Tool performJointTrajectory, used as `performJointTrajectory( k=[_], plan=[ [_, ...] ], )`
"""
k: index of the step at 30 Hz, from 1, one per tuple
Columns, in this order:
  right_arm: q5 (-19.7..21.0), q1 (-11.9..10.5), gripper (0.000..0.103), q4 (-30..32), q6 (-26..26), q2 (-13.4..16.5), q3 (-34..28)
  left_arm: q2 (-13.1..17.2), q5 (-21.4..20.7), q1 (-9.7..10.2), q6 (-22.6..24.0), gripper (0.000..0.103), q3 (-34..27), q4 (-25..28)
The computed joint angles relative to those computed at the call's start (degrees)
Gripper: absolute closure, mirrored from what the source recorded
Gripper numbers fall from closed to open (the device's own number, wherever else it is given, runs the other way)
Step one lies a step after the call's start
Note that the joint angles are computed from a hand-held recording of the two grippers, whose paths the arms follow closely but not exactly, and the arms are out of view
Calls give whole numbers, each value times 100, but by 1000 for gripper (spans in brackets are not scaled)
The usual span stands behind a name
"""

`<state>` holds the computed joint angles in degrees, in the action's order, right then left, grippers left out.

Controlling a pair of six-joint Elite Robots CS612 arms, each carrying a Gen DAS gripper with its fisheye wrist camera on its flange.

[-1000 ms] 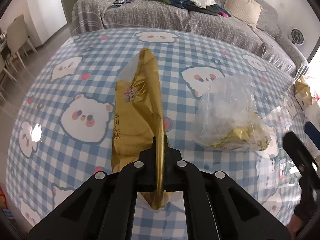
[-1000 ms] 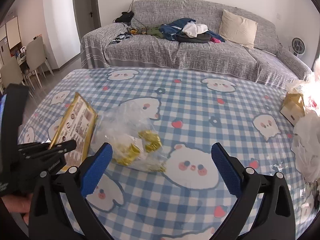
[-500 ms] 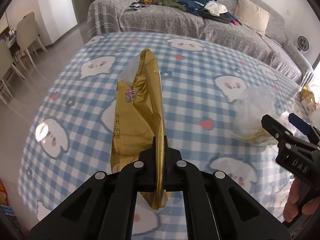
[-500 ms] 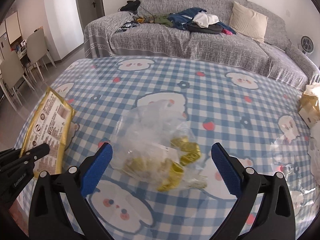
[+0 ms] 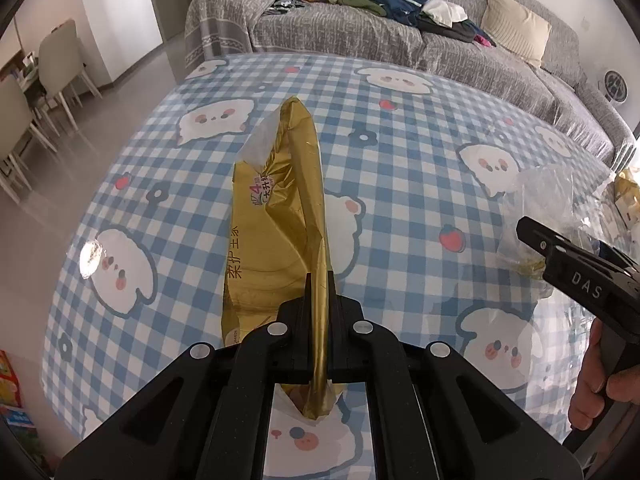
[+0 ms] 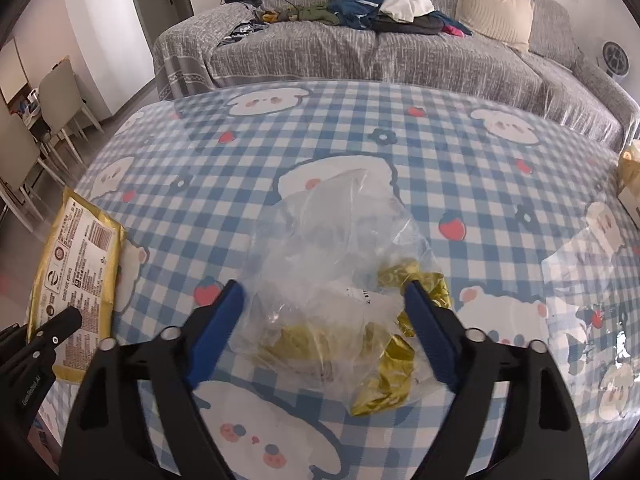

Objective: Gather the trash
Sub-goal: 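Grasp the gold foil bag with the left tool while the right tool grasps the clear plastic bag, then carry the gold foil bag and clear plastic bag down over the trash bin with both tools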

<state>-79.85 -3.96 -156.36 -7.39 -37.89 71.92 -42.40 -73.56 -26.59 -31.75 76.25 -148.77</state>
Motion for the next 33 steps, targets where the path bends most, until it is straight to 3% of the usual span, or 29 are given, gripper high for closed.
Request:
performJointTrajectory(
  k=[7, 8, 12, 33],
  plan=[
    [60, -26, 62, 258, 98, 13, -74, -2, 2, -10, 0, 101, 9, 21],
    [69, -27, 75, 249, 62, 10, -68, -5, 4, -14, -9, 101, 11, 29],
    [-94, -8, 77, 90, -14, -41, 33, -22, -9, -28, -19, 101, 28, 39],
    [41, -148, 77, -736, 75, -748, 1196, -414, -60, -263, -94, 101, 651, -238]
  ],
)
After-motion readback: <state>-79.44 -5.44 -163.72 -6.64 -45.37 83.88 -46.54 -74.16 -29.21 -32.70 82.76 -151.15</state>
